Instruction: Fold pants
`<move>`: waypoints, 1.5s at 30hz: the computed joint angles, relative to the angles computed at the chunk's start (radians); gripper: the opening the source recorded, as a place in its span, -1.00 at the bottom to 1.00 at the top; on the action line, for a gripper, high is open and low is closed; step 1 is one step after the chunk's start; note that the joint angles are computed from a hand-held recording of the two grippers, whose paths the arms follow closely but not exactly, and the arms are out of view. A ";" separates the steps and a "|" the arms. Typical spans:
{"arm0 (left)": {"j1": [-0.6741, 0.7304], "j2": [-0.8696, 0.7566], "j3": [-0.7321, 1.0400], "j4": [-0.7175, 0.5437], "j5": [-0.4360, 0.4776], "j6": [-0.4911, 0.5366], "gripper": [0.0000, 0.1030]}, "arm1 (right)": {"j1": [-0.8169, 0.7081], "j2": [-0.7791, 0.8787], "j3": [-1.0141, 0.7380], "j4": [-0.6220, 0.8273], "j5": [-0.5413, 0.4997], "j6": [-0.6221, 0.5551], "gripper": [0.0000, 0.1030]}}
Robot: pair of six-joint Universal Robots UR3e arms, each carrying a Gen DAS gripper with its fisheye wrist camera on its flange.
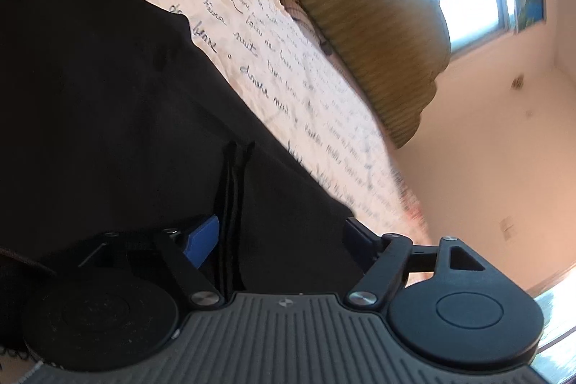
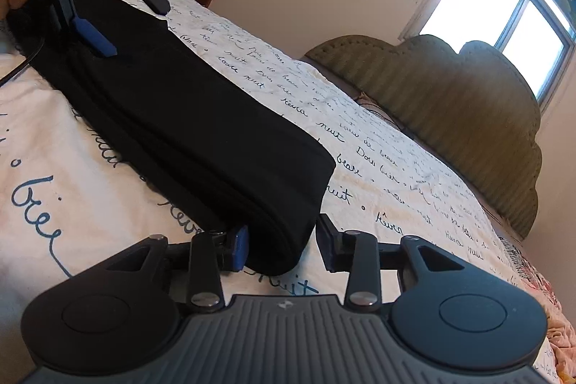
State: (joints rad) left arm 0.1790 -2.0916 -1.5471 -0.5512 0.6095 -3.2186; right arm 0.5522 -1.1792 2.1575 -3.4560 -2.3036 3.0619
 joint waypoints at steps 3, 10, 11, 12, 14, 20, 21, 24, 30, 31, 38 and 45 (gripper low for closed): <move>-0.039 0.008 0.011 0.009 0.073 -0.021 0.43 | -0.010 -0.012 0.012 -0.002 0.016 0.008 -0.27; -0.097 0.017 0.075 -0.026 0.246 0.034 -0.95 | -0.018 -0.021 0.032 -0.033 0.026 0.008 -0.27; -0.096 0.039 0.057 -0.005 0.259 0.052 -0.94 | -0.016 -0.021 0.038 -0.049 0.028 0.004 -0.27; -0.092 0.059 0.043 0.003 0.262 0.075 -0.94 | -0.011 -0.019 0.043 -0.066 0.028 -0.003 -0.26; -0.082 0.099 0.016 0.009 0.278 0.117 -0.94 | 0.003 0.000 0.033 -0.076 0.010 -0.020 -0.26; -0.038 0.123 -0.014 -0.039 0.279 0.133 -0.93 | 0.033 0.037 0.004 -0.072 -0.040 -0.038 -0.25; -0.030 0.146 -0.036 -0.028 0.264 0.122 -0.93 | 0.036 0.038 0.004 -0.074 -0.043 -0.037 -0.24; -0.005 0.178 -0.072 0.008 0.240 0.131 -0.93 | 0.038 0.041 0.001 -0.069 -0.044 -0.037 -0.24; -0.057 0.131 -0.084 0.061 0.363 0.166 -0.85 | -0.002 -0.008 0.041 -0.059 0.054 -0.029 -0.39; -0.062 0.138 -0.096 0.077 0.374 0.159 -0.85 | -0.006 -0.013 0.042 -0.053 0.061 -0.027 -0.40; -0.066 0.159 -0.153 0.146 0.378 0.175 -0.80 | -0.124 -0.189 0.153 -0.007 0.262 0.069 -0.35; -0.048 0.137 -0.184 0.207 0.341 0.164 -0.73 | -0.459 -0.717 0.368 0.160 0.877 0.122 0.83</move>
